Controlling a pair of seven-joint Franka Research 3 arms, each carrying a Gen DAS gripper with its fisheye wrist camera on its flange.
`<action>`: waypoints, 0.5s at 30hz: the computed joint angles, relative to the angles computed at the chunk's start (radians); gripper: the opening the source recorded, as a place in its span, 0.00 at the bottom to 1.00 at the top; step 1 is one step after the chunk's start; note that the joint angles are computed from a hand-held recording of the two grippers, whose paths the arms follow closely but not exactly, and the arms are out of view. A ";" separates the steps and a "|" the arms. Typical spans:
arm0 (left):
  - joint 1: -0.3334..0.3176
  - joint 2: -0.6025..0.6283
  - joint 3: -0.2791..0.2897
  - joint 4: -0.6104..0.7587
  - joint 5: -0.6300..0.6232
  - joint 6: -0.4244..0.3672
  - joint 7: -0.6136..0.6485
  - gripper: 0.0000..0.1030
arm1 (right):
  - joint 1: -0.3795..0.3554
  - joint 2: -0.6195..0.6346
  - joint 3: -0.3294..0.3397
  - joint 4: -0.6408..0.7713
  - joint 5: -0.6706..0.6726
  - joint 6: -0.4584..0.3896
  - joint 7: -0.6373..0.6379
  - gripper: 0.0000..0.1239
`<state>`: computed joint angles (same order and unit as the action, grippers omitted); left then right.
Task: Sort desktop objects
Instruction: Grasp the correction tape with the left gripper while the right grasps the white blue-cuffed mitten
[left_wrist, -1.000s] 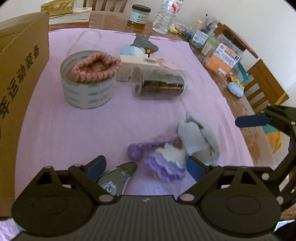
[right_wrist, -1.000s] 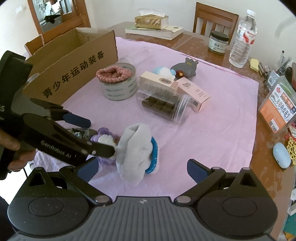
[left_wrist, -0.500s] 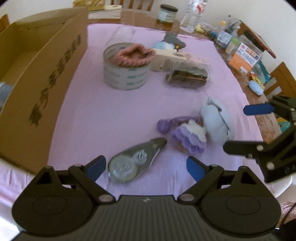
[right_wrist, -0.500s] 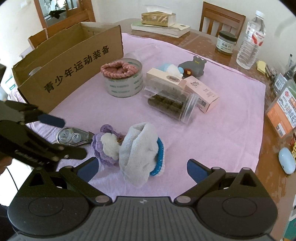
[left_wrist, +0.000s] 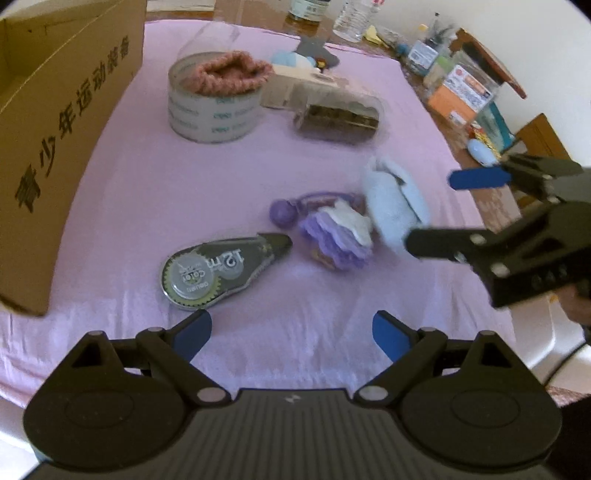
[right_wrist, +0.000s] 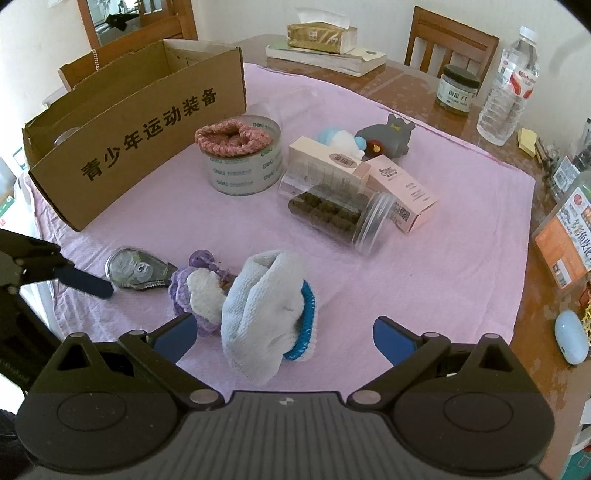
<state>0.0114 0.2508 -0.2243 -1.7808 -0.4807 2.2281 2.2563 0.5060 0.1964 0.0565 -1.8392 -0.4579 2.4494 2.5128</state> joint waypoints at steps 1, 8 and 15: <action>-0.005 0.004 0.001 -0.001 0.006 0.022 -0.008 0.91 | 0.000 -0.001 0.000 -0.002 0.001 -0.001 -0.001 0.83; -0.043 0.039 0.008 0.015 0.134 0.156 -0.109 0.91 | -0.005 -0.008 0.002 -0.013 0.013 -0.011 -0.001 0.83; -0.039 0.035 -0.019 -0.038 0.199 0.290 -0.107 0.91 | -0.014 -0.005 0.004 -0.018 0.034 0.003 -0.018 0.83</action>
<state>-0.0275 0.2853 -0.2436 -1.8187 -0.2815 2.5178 2.1490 0.4923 0.1919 0.0606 -1.8574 -0.4240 2.4522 2.4946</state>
